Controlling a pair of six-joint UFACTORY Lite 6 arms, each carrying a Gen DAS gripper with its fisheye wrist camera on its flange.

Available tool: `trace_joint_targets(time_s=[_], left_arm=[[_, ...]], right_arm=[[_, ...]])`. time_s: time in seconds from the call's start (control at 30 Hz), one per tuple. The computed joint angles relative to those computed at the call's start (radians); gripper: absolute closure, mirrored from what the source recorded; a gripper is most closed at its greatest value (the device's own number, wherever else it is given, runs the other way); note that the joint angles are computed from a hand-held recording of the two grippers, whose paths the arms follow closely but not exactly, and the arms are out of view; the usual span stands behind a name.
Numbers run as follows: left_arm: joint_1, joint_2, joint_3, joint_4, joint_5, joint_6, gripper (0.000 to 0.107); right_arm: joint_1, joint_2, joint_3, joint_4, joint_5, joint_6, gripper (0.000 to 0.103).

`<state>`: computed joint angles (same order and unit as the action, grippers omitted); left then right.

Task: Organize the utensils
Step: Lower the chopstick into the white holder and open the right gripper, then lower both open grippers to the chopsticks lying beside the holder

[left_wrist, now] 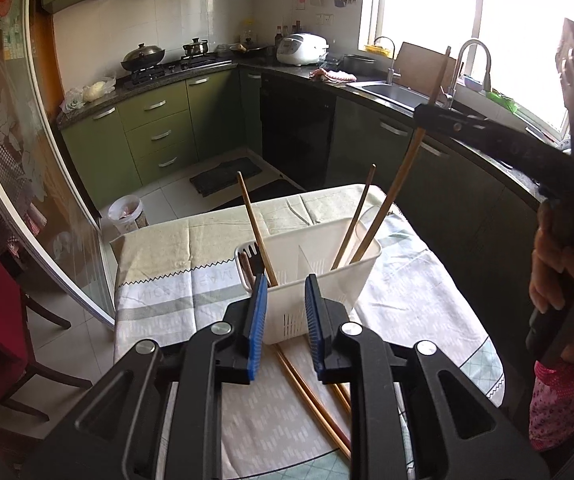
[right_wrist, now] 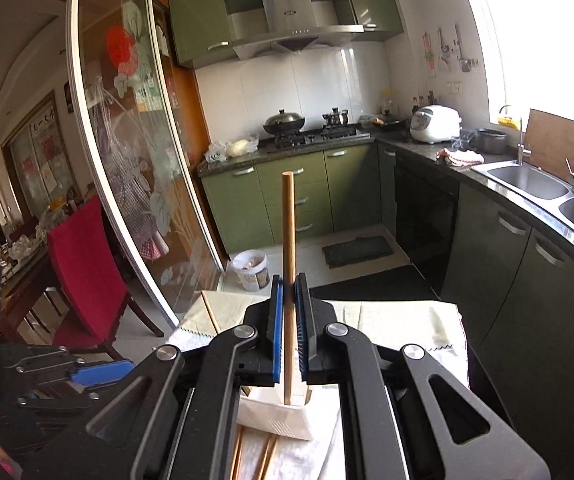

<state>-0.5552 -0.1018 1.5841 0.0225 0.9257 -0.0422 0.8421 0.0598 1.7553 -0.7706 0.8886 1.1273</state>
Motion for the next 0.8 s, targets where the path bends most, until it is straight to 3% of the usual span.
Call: trace_joint_targets(time_s=[0.17, 0.27, 0.43, 0.53, 0.8], left_arm=[[0.005, -0.040, -0.063, -0.002, 0.011, 0.007, 0.088], [0.005, -0.057, -0.101, -0.006, 0.009, 0.009, 0.086], [0.025, -0.077, -0.205, -0.055, -0.018, 0.024, 0.084], [0.047, -0.077, -0.300, -0.141, -0.043, 0.055, 0.084], [0.073, 0.070, -0.492, -0.279, -0.144, 0.069, 0.084]], right_arm=[[-0.051, 0.035, -0.078, 0.063, -0.077, -0.027, 0.095], [-0.041, 0.019, -0.127, 0.044, -0.099, -0.009, 0.087], [0.029, -0.146, -0.277, -0.041, -0.087, 0.108, 0.086], [0.149, -0.310, -0.425, -0.142, 0.004, 0.232, 0.080], [0.507, -0.677, -0.775, -0.252, 0.360, 0.507, 0.080]])
